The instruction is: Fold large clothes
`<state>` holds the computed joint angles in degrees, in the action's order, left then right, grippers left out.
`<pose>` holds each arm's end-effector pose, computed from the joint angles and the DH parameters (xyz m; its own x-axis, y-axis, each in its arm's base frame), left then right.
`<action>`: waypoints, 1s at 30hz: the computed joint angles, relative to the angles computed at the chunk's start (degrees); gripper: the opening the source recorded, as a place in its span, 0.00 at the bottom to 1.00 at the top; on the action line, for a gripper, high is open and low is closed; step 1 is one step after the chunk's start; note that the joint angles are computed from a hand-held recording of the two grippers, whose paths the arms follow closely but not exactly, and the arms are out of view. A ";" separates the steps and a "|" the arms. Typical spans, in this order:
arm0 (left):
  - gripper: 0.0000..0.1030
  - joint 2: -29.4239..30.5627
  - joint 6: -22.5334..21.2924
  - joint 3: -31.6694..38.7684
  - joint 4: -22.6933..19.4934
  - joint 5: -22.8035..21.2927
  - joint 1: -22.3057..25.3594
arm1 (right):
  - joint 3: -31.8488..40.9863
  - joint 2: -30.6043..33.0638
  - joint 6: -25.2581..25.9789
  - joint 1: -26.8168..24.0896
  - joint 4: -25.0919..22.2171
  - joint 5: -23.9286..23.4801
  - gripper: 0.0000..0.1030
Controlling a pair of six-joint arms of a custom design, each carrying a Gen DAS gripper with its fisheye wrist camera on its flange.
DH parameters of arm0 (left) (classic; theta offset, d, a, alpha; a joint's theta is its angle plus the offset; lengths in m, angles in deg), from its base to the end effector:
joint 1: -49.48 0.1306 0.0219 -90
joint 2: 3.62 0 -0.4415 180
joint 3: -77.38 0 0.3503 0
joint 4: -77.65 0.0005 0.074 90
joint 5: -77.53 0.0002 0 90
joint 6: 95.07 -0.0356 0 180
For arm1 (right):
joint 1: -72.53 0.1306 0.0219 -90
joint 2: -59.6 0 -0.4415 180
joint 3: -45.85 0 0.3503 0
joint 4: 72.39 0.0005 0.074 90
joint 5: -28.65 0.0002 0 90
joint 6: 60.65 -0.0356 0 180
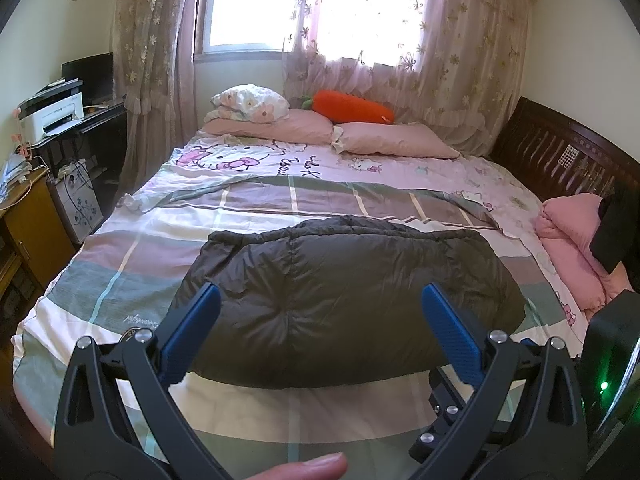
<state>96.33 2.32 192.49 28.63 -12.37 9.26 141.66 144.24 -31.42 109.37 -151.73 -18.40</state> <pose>0.4022 -0.3409 0.5958 -0.5051 0.2587 -0.8234 0.5867 0.8026 -0.1078 0.3040 0.1968 0.5451 -0.5688 0.3720 -0.7335 0.5330 0.8459 0.0156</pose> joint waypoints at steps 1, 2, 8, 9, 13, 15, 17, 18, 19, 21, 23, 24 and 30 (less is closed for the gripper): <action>0.98 0.00 -0.07 -0.07 -0.01 0.07 0.00 | -0.08 -0.03 0.07 -0.10 0.12 -0.15 0.99; 0.98 0.18 -0.18 0.12 -0.11 0.10 0.02 | -0.23 -0.10 0.21 -0.23 0.31 -0.32 0.99; 0.98 0.47 -0.50 0.20 -0.23 0.06 0.08 | -1.51 -0.46 1.13 -1.21 2.02 -1.71 0.99; 0.98 0.60 -0.54 0.30 -0.30 0.07 0.09 | -1.69 -0.53 1.42 -1.45 2.33 -1.96 0.99; 0.98 0.81 -0.76 0.52 -0.68 0.24 0.20 | -2.46 -0.61 2.22 -2.25 3.62 -3.17 0.99; 0.98 1.05 -0.77 0.85 -0.99 0.31 0.18 | -2.91 -0.66 2.66 -2.69 4.30 -3.87 0.99; 0.98 1.24 -0.78 1.10 -1.17 0.39 0.16 | -3.26 -0.70 2.94 -3.00 4.90 -4.37 0.99; 0.98 1.37 -0.80 1.29 -1.30 0.35 0.10 | -3.44 -0.65 3.04 -3.11 5.21 -4.66 0.99; 0.98 1.43 -0.81 1.35 -1.35 0.35 0.08 | -3.62 -0.72 3.41 -3.41 5.56 -4.91 0.99; 0.98 1.48 -0.80 1.39 -1.42 0.40 0.08 | -3.80 -0.67 3.61 -3.60 5.93 -5.23 0.99; 0.98 1.62 -0.84 1.57 -1.61 0.54 0.03 | -3.99 -0.63 3.64 -3.74 6.19 -5.49 0.99; 0.98 1.71 -0.92 1.64 -1.67 0.59 -0.03 | -4.06 -0.68 3.71 -3.88 6.30 -5.67 0.99; 0.98 1.84 -1.00 1.70 -1.69 0.38 -0.20 | -4.88 -0.95 3.80 -4.40 7.07 -6.61 0.99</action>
